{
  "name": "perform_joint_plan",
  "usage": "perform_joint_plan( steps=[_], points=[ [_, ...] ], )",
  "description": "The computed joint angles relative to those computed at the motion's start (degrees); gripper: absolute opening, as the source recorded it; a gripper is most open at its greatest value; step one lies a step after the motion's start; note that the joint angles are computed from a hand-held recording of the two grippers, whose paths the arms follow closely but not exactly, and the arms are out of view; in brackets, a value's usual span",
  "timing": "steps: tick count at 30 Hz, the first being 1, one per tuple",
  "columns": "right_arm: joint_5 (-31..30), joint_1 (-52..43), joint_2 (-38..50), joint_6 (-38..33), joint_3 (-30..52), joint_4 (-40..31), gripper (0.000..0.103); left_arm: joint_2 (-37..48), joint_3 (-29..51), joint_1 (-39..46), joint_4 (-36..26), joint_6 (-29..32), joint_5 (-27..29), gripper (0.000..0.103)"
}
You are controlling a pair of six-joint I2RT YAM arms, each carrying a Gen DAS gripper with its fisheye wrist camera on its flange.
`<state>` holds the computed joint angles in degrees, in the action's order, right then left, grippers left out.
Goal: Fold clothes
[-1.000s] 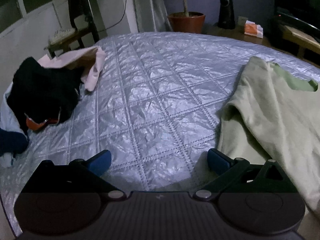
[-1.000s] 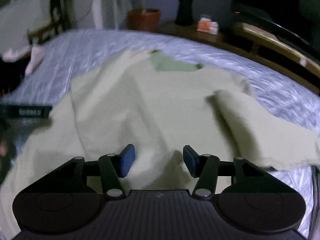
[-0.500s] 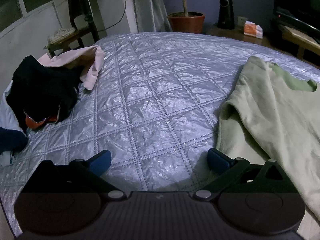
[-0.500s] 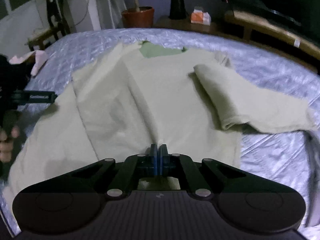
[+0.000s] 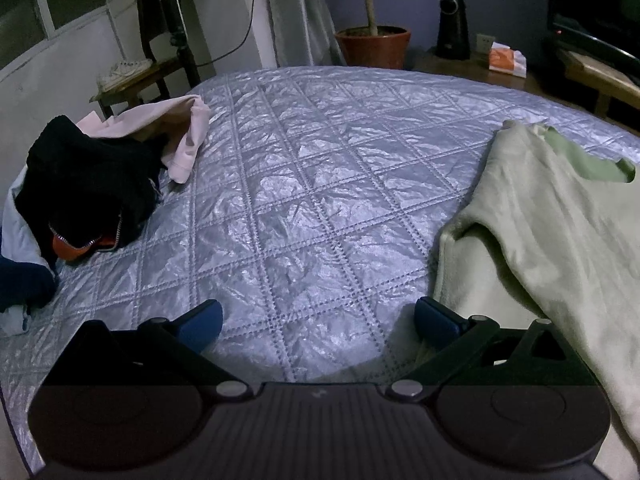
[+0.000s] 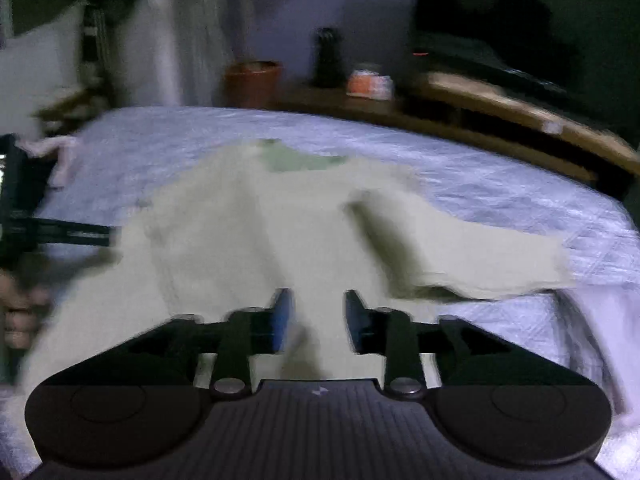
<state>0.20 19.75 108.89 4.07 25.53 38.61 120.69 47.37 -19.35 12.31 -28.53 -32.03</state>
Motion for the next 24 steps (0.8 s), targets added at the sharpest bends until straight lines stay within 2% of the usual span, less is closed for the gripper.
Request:
perform_joint_plan(
  steps=[3,6,9,12,14,16,19,22,24],
  points=[
    [-1.26,1.51,6.0,-1.22,4.0,-3.78,0.046,0.0,-0.27,-0.24,0.49,0.73,-0.39,0.102],
    [-0.42,1.3,6.22,-4.08,2.74,-5.04,0.046,-0.22,-0.45,0.46,0.52,0.55,0.29,0.102],
    [-0.28,-2.93,1.91,-5.56,-0.04,-7.51,0.056,-0.15,-0.23,0.64,0.23,0.46,0.45,0.102],
    [-8.25,-14.21,1.18,3.06,0.45,-5.28,0.064,-0.04,-0.22,0.35,0.29,0.63,0.05,0.102],
    [-15.6,-22.5,4.28,12.86,3.41,-1.89,0.064,0.01,-0.34,0.29,0.47,0.52,-0.08,0.102],
    [-20.01,-28.45,9.04,22.61,6.75,1.93,0.065,0.22,-0.13,0.13,0.37,0.29,-0.43,0.102],
    [-22.79,-32.58,15.89,30.36,12.48,3.55,0.065,0.45,0.13,-0.22,0.26,0.15,-0.9,0.102],
    [-21.74,-32.35,19.61,34.02,13.5,8.49,0.062,0.49,0.13,-0.44,0.36,0.33,-1.11,0.102],
    [-19.28,-31.04,20.18,33.94,14.3,8.9,0.062,0.49,0.13,-0.51,0.36,0.31,-1.19,0.102]
  ],
)
